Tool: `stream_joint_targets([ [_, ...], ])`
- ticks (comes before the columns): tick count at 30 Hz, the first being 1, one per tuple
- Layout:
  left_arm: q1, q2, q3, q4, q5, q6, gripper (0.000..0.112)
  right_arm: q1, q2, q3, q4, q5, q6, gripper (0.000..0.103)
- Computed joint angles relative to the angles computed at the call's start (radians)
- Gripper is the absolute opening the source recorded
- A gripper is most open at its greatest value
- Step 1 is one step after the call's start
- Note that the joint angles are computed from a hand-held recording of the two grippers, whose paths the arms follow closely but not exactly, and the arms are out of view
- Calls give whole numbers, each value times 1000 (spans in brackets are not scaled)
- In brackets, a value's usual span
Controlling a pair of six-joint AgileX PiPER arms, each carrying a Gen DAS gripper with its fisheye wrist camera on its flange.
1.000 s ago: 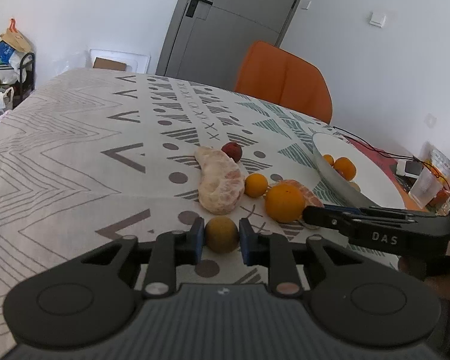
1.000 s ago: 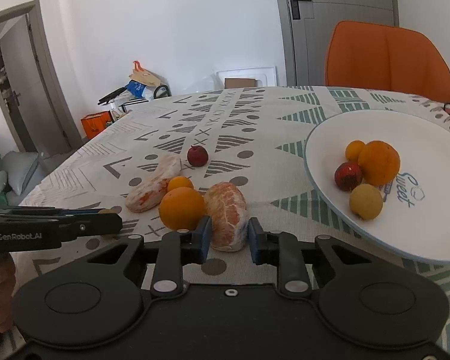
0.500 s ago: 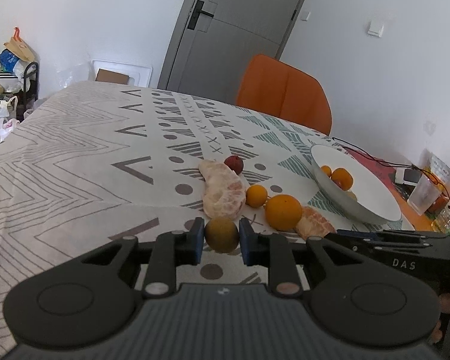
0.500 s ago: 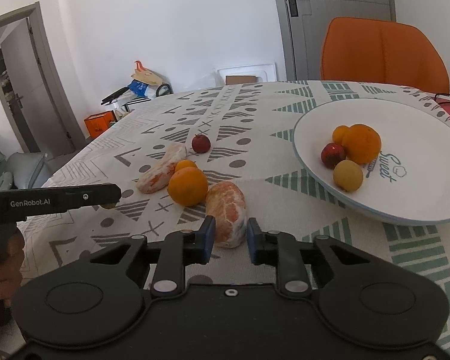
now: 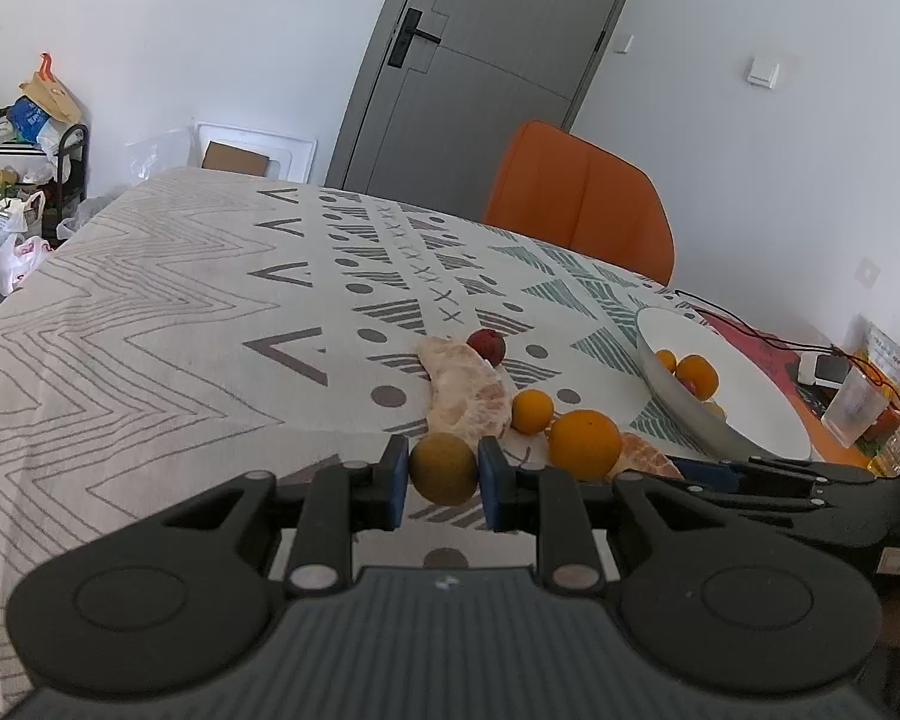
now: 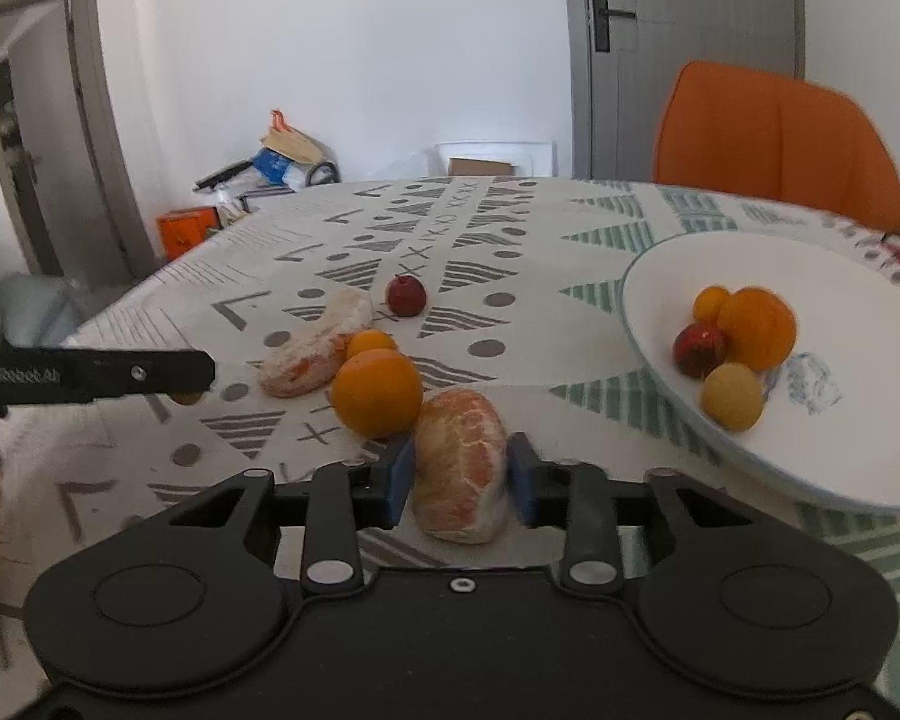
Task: Organize fruits
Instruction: 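Grasp another yellow apricot with the left tool while the right tool grasps a peeled tangerine, then carry the apricot with the left tool while the right tool carries the peeled tangerine to the plate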
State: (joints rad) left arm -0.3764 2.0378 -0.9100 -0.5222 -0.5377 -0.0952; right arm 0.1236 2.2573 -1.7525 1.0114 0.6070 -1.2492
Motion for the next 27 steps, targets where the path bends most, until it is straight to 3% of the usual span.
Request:
stream_joint_targets([
  [6,-26,-30,-1,-42,-12,63,23,-34,-20,17,62,35,-7,20],
  [15,-68,-47,-51,-107,-5,168,23,-89,-82,94,214,44,-142,20],
  [27,-108,-9,-204,-184,65,323,23,-163,-103,97,313,36,-193,20],
])
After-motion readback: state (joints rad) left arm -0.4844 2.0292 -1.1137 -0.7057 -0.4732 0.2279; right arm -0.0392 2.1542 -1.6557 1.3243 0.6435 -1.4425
